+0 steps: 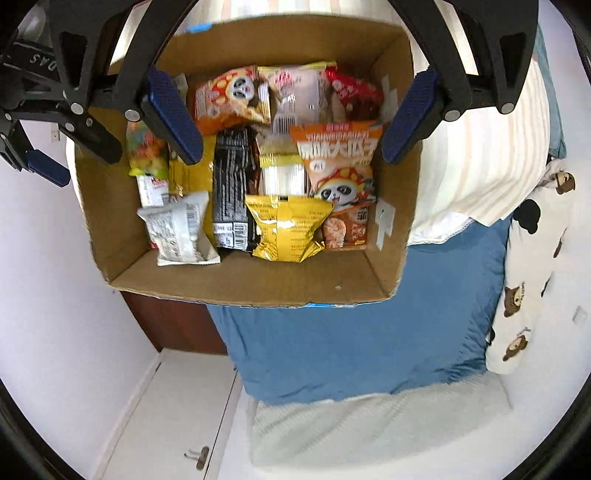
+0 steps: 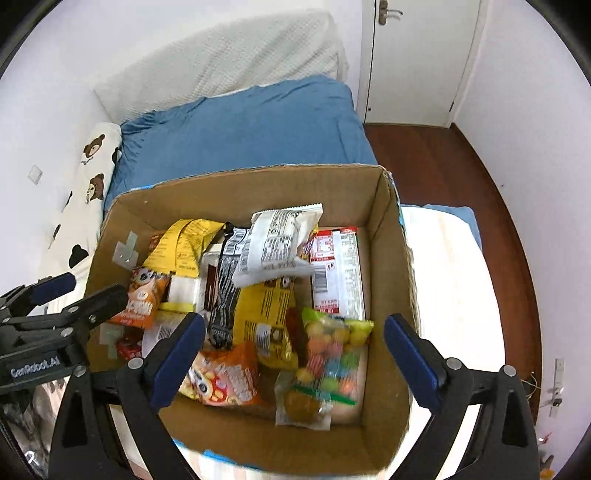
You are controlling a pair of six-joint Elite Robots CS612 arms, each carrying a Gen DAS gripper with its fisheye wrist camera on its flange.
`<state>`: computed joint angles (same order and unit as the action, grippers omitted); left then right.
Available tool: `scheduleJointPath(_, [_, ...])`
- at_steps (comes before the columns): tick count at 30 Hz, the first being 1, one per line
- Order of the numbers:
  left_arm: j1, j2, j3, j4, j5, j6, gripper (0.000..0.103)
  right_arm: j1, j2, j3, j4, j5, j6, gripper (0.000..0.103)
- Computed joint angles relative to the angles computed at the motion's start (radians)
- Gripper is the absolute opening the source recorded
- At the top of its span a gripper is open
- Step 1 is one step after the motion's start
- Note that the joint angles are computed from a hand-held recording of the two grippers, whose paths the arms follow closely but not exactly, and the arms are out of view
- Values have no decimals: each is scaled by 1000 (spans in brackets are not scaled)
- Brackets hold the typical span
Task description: Organize snacks
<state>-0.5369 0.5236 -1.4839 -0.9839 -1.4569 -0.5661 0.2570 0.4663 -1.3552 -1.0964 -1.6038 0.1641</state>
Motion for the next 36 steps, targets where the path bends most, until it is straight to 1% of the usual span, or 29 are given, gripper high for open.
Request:
scheduleJointPath(3, [-18,19,-57,0,47,3,101,6,19,-54,-8,-11,4,101])
scheduleJointPath(4, [-27,24,-74,9,72,2,103,8,26,-73,-10,-14,4,101])
scheduleJointPath(6, [-42,36,-116,12,113,1,103,11,37,-110,-11,-18,7,101])
scheduleJointPath(12, [-69,57,-204,31,161,-23,103,15,66,-215,21,-18,21,102])
scheduleJointPath(16, [-95,68,-265,49,207,-48,103,21,85,-288,39,-29,16,102])
scheduleJointPath(19, [-124,76,-320,78,266,-77,103,29,93,-341,48,-40,4,102])
scheduleJointPath(22, [-147,83,-369,103,296,-102,103,39,99,-397,55,-52,-10,102])
scheduleJointPath(27, [-195,92,-456,161,348,-145,103,53,106,-489,71,-57,-20,102])
scheduleJointPath(30, [-236,91,-515,219,405,-170,103,64,112,-546,86,-62,-17,102])
scheduleJointPath(36, [-302,78,-592,324,493,-209,103,86,109,-640,129,-65,-18,102])
